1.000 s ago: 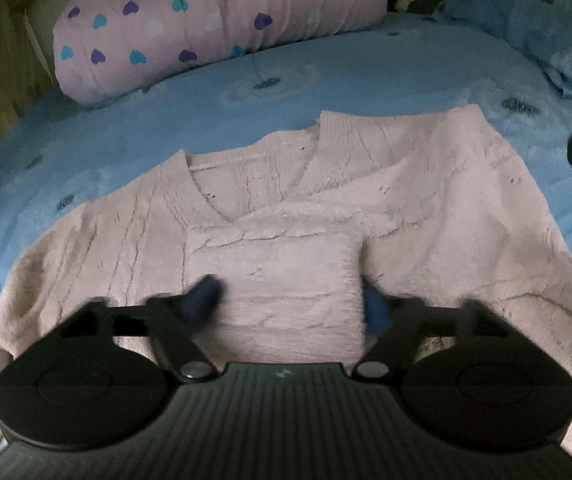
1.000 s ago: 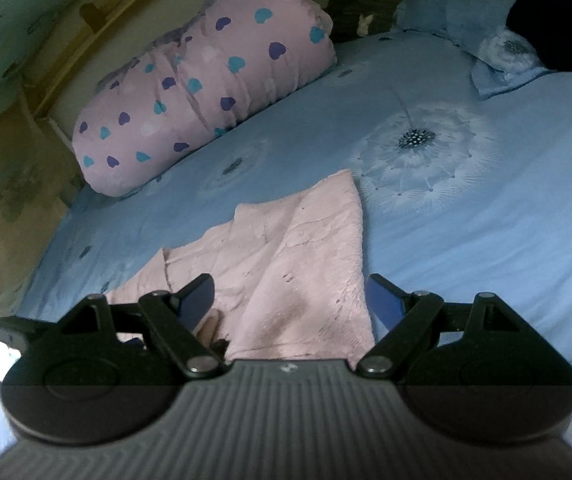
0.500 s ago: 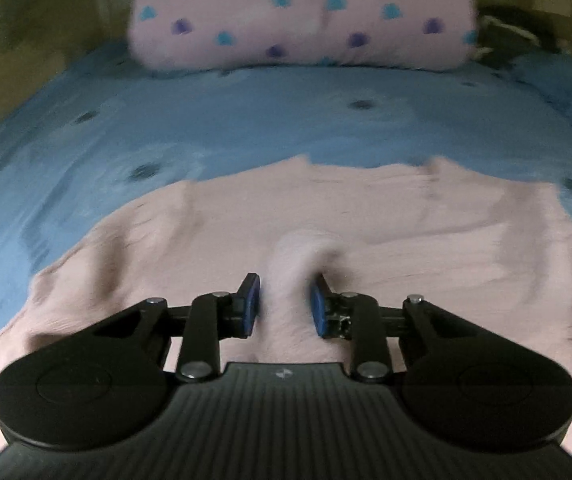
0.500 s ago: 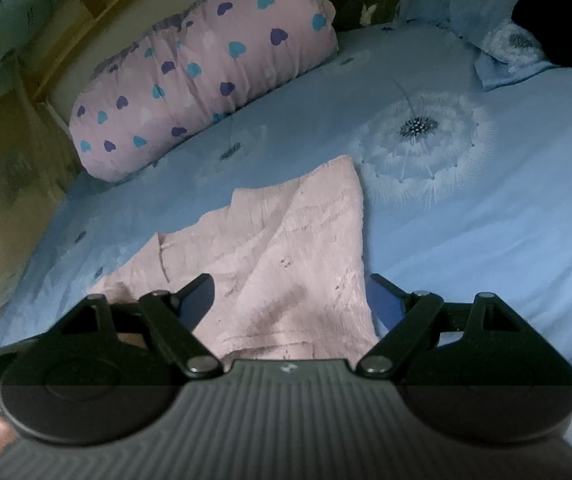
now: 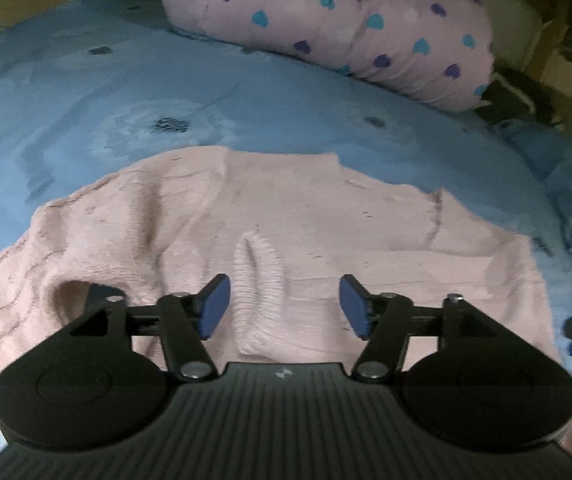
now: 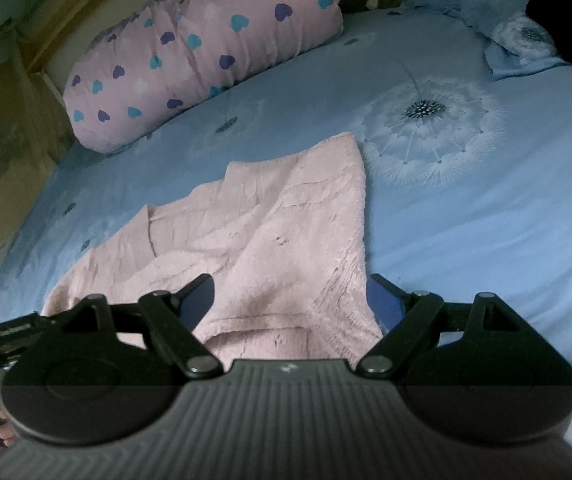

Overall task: Fold small clothes
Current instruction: 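Grasp the other sleeve cuff with the left tool, then carry the sleeve with the left tool across the cardigan body and release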

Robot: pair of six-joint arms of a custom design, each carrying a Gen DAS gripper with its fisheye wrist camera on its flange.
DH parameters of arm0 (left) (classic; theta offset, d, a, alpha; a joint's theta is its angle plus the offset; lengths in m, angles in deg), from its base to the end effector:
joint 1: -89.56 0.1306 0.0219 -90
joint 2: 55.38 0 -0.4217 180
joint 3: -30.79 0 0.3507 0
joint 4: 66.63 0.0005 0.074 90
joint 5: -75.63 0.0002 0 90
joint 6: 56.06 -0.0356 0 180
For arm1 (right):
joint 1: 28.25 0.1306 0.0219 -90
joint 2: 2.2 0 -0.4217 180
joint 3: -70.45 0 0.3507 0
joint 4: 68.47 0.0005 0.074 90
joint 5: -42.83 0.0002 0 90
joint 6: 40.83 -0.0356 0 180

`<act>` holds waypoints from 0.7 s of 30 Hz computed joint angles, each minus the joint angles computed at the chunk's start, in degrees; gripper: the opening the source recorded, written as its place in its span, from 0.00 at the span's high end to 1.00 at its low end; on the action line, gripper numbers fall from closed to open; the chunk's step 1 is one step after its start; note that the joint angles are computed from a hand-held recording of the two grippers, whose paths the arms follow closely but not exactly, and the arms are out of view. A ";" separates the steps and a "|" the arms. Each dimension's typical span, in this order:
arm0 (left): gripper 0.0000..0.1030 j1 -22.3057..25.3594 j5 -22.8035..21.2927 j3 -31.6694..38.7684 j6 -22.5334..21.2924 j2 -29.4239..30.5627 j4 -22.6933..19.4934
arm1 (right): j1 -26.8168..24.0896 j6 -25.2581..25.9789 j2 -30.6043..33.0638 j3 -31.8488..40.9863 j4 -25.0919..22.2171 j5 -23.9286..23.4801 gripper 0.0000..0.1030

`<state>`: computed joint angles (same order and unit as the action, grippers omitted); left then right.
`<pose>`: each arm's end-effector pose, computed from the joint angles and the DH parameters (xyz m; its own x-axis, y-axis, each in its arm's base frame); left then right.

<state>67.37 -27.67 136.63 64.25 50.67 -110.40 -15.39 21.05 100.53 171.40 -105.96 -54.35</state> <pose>0.5281 -0.2071 0.4590 -0.6632 -0.2599 -0.7018 -0.1395 0.9643 -0.2252 0.5352 0.1262 0.4617 -0.6928 0.3215 -0.6455 0.0129 0.9005 0.4347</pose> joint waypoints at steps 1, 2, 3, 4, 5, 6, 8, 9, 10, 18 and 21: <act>0.33 -0.03 0.23 -0.14 -0.34 0.03 0.59 | -0.02 0.08 -0.02 -0.05 0.10 -0.02 0.18; 0.32 -0.21 -0.21 0.05 -0.78 0.30 0.61 | -0.01 0.04 0.00 0.00 -0.03 0.02 0.18; 0.32 -0.46 -0.82 0.49 -1.02 0.73 0.02 | 0.00 0.04 0.05 0.06 -0.17 0.05 0.18; 0.32 -0.57 -1.15 1.24 -1.03 1.39 -0.61 | 0.03 0.00 0.08 0.12 -0.33 0.11 0.18; 0.32 -0.50 -1.20 1.87 -0.94 2.16 -0.85 | 0.02 -0.07 0.10 0.16 -0.46 0.16 0.18; 0.32 -0.37 -1.18 2.45 -0.39 3.07 -1.16 | -0.02 -0.13 0.11 0.16 -0.54 0.16 0.18; 0.32 0.05 -1.53 3.33 1.04 4.58 -1.82 | -0.08 -0.23 0.16 0.25 -0.69 0.16 0.18; 0.33 0.26 -1.57 3.28 1.66 5.16 -1.82 | -0.06 -0.31 0.16 0.18 -0.61 0.26 0.18; 0.36 0.35 -1.35 2.94 1.52 5.37 -1.18 | -0.06 -0.34 0.20 0.13 -0.55 0.33 0.18; 0.84 0.77 -3.41 -0.20 1.35 1.62 4.77 | 0.27 0.77 1.01 1.06 -2.70 1.53 0.18; 0.84 0.99 -7.18 0.82 -1.06 1.95 2.15 | 0.67 2.31 1.73 2.02 -5.04 3.19 0.18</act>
